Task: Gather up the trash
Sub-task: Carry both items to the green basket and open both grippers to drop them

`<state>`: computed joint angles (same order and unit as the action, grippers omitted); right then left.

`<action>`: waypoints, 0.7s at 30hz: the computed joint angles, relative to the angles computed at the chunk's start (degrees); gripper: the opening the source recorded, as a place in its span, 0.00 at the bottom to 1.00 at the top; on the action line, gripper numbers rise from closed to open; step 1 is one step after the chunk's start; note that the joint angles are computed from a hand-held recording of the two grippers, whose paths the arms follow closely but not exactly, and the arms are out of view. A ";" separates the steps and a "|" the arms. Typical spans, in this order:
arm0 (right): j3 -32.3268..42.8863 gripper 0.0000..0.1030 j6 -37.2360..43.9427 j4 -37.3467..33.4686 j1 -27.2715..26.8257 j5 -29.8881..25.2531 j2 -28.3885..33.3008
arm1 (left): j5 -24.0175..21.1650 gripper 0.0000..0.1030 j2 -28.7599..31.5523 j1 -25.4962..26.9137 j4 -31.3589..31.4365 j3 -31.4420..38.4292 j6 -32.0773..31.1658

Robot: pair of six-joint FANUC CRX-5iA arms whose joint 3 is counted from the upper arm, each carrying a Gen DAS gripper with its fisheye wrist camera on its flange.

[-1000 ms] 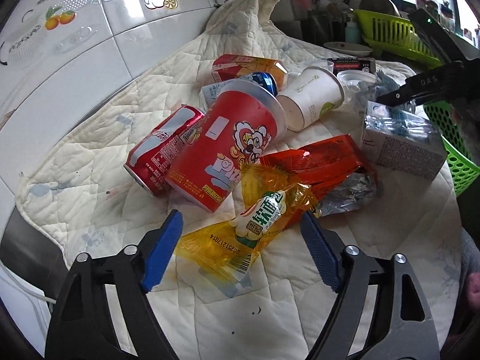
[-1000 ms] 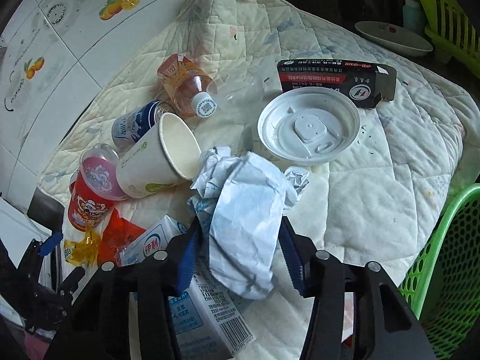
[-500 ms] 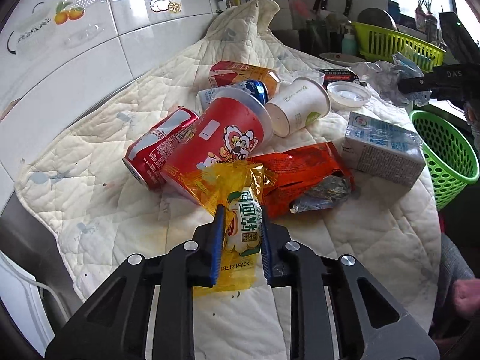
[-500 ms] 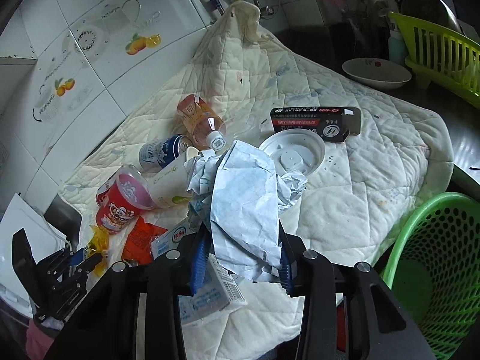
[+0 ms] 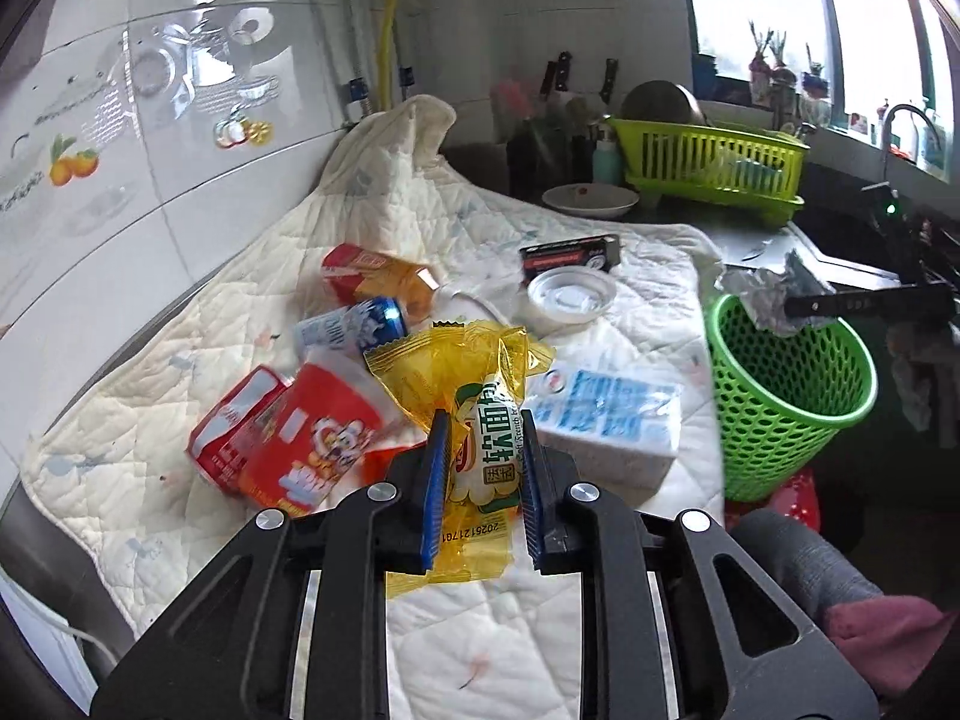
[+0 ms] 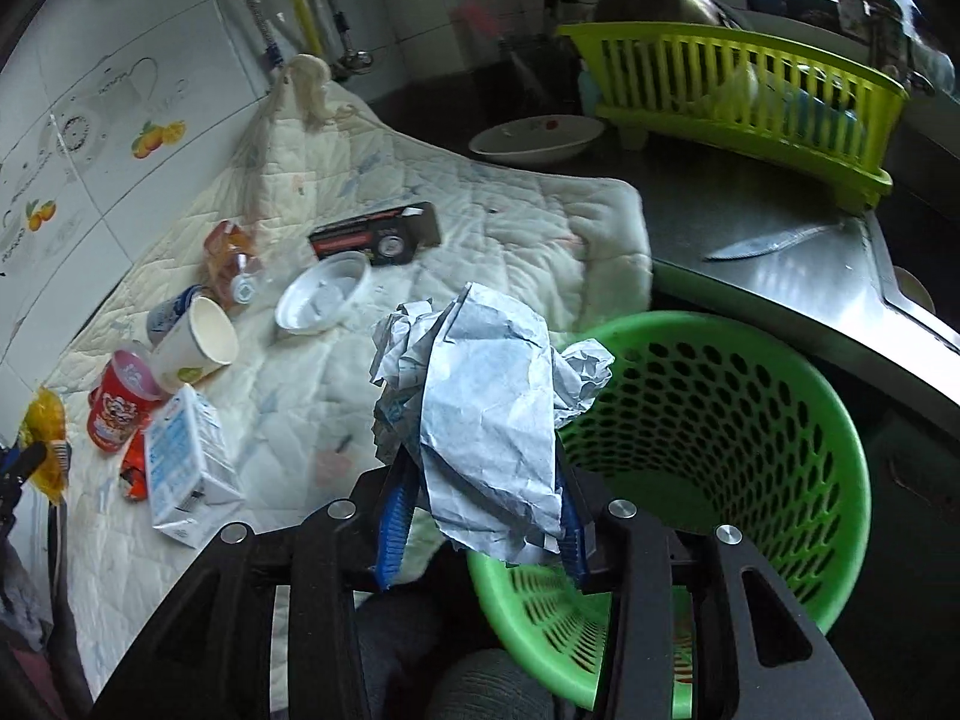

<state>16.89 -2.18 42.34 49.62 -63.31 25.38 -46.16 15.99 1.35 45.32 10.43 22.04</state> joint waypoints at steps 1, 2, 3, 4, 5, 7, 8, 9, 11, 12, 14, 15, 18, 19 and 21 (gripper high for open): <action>-1.44 0.39 -1.03 -0.07 0.06 -0.79 -0.77 | -0.55 0.20 0.32 -0.80 0.68 0.49 -0.51; -2.67 0.41 -1.84 -0.40 0.06 -1.07 -1.49 | -0.73 0.20 0.60 -1.69 0.98 0.93 -0.83; -4.34 0.44 -2.89 -0.68 0.05 -0.99 -2.52 | -1.31 0.20 1.13 -2.59 1.26 1.70 -1.07; -5.74 0.45 -4.01 -0.65 0.13 -1.00 -3.33 | -1.81 0.20 1.63 -3.47 1.50 2.33 -1.17; -6.77 0.50 -4.86 -0.65 0.24 -1.39 -3.92 | -2.30 0.20 2.17 -4.44 1.40 3.15 -0.89; -8.39 0.57 -6.21 -0.35 0.55 -2.20 -4.82 | -3.59 0.20 3.26 -6.28 1.61 4.59 -1.00; -9.17 0.60 -7.00 -0.16 0.71 -2.54 -5.24 | -4.11 0.20 3.85 -7.14 1.60 5.35 -0.99; -10.01 0.62 -7.84 -0.05 0.79 -2.51 -5.75 | -4.79 0.20 4.51 -8.08 1.47 6.23 -0.87; -11.81 0.62 -9.46 0.09 0.93 -1.98 -6.90 | -6.18 0.20 5.64 -9.70 1.15 7.74 -0.39; -12.25 0.64 -10.12 0.29 1.11 -2.22 -7.16 | -7.19 0.20 6.48 -10.56 0.85 8.91 0.12; -13.37 0.66 -11.31 0.80 1.55 -2.81 -7.92 | -8.16 0.20 7.87 -12.37 -0.01 10.77 1.00; -13.97 0.66 -11.83 1.08 1.74 -2.83 -8.39 | -8.78 0.20 8.74 -13.33 -0.67 11.98 1.78; -15.65 0.70 -13.55 2.20 2.77 -3.71 -9.67 | -10.84 0.20 11.05 -15.51 -1.80 14.93 3.59; -16.01 0.71 -14.12 2.64 3.28 -4.60 -9.96 | -11.36 0.20 11.79 -16.27 -2.55 15.95 4.37; -16.99 0.73 -15.27 3.81 4.34 -5.85 -10.70 | -12.80 0.20 13.41 -17.66 -3.77 18.24 5.94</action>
<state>-0.09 -17.45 46.15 53.96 -69.15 14.68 -58.96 29.41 -16.31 41.56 28.66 27.98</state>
